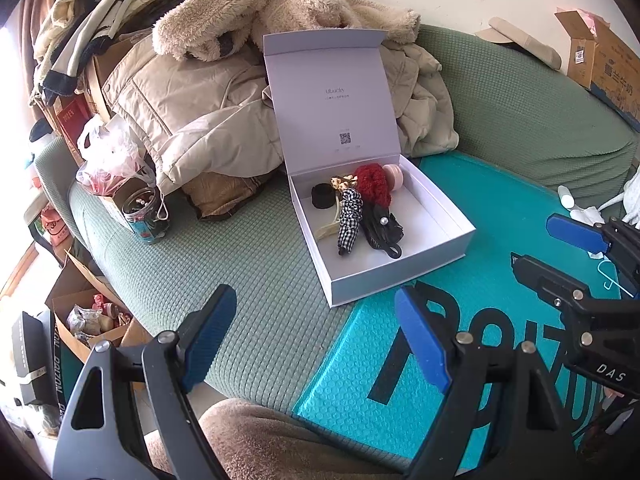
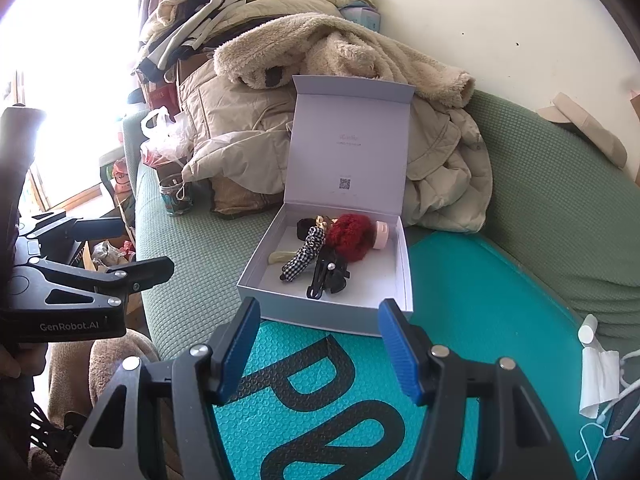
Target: Organize objects
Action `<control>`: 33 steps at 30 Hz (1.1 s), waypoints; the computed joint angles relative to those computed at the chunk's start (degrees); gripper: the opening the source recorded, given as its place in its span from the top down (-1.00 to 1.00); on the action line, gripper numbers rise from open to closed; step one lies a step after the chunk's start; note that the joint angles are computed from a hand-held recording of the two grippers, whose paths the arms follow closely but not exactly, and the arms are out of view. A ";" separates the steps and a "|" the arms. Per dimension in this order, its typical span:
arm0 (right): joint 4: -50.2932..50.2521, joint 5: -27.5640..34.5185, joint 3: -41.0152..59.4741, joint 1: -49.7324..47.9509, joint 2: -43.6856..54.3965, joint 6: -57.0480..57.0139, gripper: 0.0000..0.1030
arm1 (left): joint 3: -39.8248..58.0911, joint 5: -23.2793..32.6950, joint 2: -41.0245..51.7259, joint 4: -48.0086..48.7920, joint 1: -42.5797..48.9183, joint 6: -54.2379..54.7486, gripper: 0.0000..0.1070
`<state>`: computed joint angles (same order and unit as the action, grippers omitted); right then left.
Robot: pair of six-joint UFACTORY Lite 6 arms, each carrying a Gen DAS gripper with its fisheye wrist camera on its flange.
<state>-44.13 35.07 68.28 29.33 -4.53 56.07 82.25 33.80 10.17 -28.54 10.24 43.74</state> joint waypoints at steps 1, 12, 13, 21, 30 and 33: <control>-0.05 0.03 -0.03 0.04 -0.03 0.07 -0.21 | -0.04 -0.10 0.00 0.03 0.05 -0.04 -0.51; -0.33 0.28 0.15 0.39 0.33 0.47 -0.21 | -0.85 -0.08 -0.52 -0.54 0.68 0.59 -0.51; -0.32 0.30 0.14 0.41 0.33 0.50 -0.21 | -0.84 -0.10 -0.47 -0.50 0.65 0.60 -0.51; -0.40 0.31 0.06 0.64 0.59 0.52 -0.21 | -1.88 -0.01 -1.43 -0.15 0.64 0.27 -0.51; -0.40 0.34 0.02 0.65 0.53 0.52 -0.21 | -2.50 -0.34 -2.05 0.05 0.40 -0.12 -0.51; -0.37 0.38 0.06 0.67 0.57 0.54 -0.21 | -2.73 -0.20 -2.33 0.12 0.44 -0.16 -0.51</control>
<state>-44.50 35.45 68.34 30.01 -3.97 56.62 79.51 33.59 7.84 -28.41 10.68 43.58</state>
